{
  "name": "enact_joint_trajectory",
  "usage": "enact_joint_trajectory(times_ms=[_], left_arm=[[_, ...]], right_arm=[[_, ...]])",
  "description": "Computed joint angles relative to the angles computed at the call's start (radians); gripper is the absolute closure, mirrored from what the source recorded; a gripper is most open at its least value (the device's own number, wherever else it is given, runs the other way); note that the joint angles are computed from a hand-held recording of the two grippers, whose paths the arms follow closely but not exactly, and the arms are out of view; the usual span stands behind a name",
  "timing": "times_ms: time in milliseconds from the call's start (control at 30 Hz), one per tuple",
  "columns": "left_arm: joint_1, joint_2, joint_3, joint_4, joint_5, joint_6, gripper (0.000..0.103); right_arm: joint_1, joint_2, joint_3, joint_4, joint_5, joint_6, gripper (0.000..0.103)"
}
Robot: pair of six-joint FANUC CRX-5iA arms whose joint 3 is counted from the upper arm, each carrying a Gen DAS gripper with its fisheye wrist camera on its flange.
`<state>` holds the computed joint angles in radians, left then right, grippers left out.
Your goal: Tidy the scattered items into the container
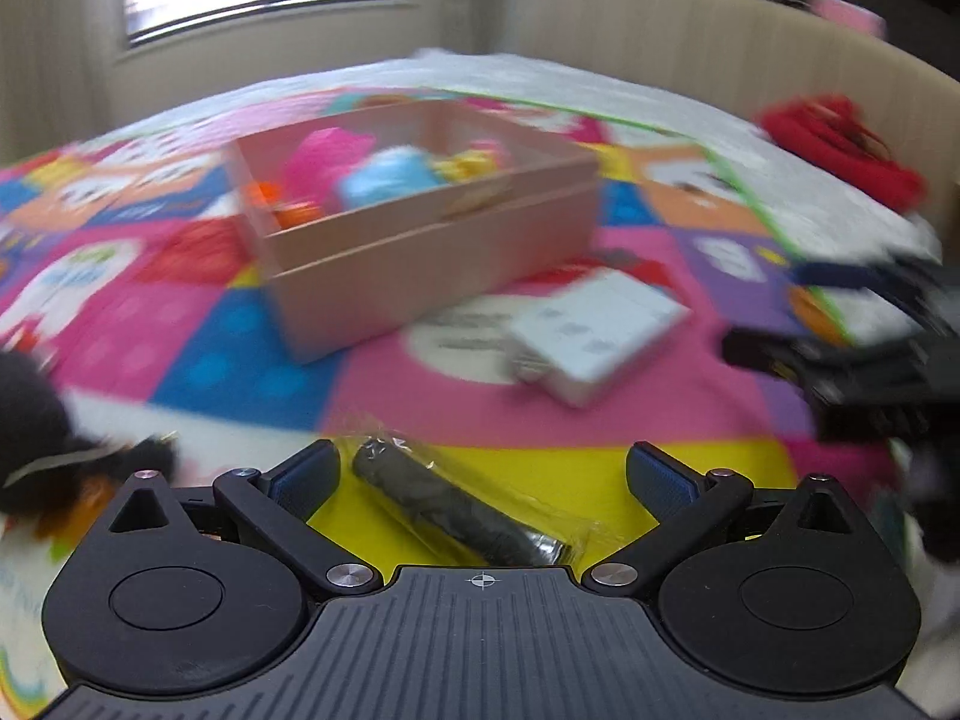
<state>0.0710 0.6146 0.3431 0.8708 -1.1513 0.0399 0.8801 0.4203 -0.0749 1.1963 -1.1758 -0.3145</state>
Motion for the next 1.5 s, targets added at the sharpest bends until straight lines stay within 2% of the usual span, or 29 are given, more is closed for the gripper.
enact_joint_trajectory(times_ms=[67,133,233,333,367,433,533,600,667,733,767,867,933,1067,1200,1233,1300,1400,1467,1500], left_arm=[[0.012,0.004,0.01,-0.006,-0.077,-0.071,0.0],[0.019,-0.021,-0.029,-0.007,-0.072,-0.144,0.0],[0.023,-0.068,-0.098,0.009,0.029,-0.155,0.0],[0.01,-0.142,-0.225,0.081,0.247,-0.225,0.0],[0.01,-0.152,-0.242,0.093,0.288,-0.239,0.0],[0.021,-0.153,-0.237,0.086,0.302,-0.222,0.0],[0.04,-0.15,-0.228,0.072,0.306,-0.188,0.0],[0.053,-0.136,-0.203,0.071,0.263,-0.153,0.0],[0.069,-0.103,-0.148,0.076,0.167,-0.089,0.0],[0.074,-0.068,-0.095,0.081,0.088,-0.016,0.0],[0.07,-0.058,-0.084,0.089,0.073,0.007,0.0],[0.043,-0.045,-0.078,0.106,0.103,0.037,0.0],[0.026,-0.01,-0.022,0.074,0.085,0.085,0.0],[0.009,0.108,0.173,0.002,-0.092,0.2,0.0],[0.016,0.16,0.249,0.016,-0.282,0.119,0.0],[0.019,0.145,0.225,0.016,-0.287,0.083,0.0],[0.026,0.055,0.088,0.015,-0.196,-0.031,0.0],[0.027,-0.092,-0.147,0.059,0.059,-0.208,0.0],[0.028,-0.143,-0.235,0.1,0.176,-0.289,0.0],[0.031,-0.152,-0.248,0.104,0.209,-0.287,0.0]], right_arm=[[-0.018,-0.033,-0.043,0.048,0.082,-0.052,0.002],[-0.039,-0.055,-0.062,0.079,0.165,-0.081,0.0],[-0.064,-0.033,-0.01,0.058,0.212,-0.028,0.0],[-0.078,0.02,0.09,-0.025,0.221,0.091,0.0],[-0.081,0.042,0.128,-0.059,0.22,0.136,0.0],[-0.083,0.08,0.195,-0.12,0.221,0.223,0.0],[-0.08,0.153,0.313,-0.205,0.164,0.364,0.0],[-0.081,0.178,0.352,-0.229,0.142,0.408,0.0],[-0.082,0.175,0.345,-0.228,0.149,0.41,0.012],[-0.081,0.152,0.304,-0.198,0.16,0.362,0.011],[-0.077,0.139,0.28,-0.175,0.15,0.332,0.011],[-0.06,0.086,0.183,-0.105,0.126,0.231,0.011],[-0.048,0.048,0.121,-0.084,0.117,0.174,0.011],[-0.025,0.008,0.045,-0.074,0.074,0.099,0.011],[-0.024,-0.016,-0.002,-0.074,0.066,0.031,0.011],[-0.025,-0.019,-0.007,-0.073,0.069,0.02,0.011],[-0.024,-0.015,-0.005,-0.066,0.065,0.017,0.011],[-0.02,-0.004,0.003,-0.049,0.069,0.027,0.011],[-0.017,0.002,0.006,-0.036,0.08,0.034,0.01],[-0.015,0.006,0.008,-0.03,0.084,0.04,0.01]])
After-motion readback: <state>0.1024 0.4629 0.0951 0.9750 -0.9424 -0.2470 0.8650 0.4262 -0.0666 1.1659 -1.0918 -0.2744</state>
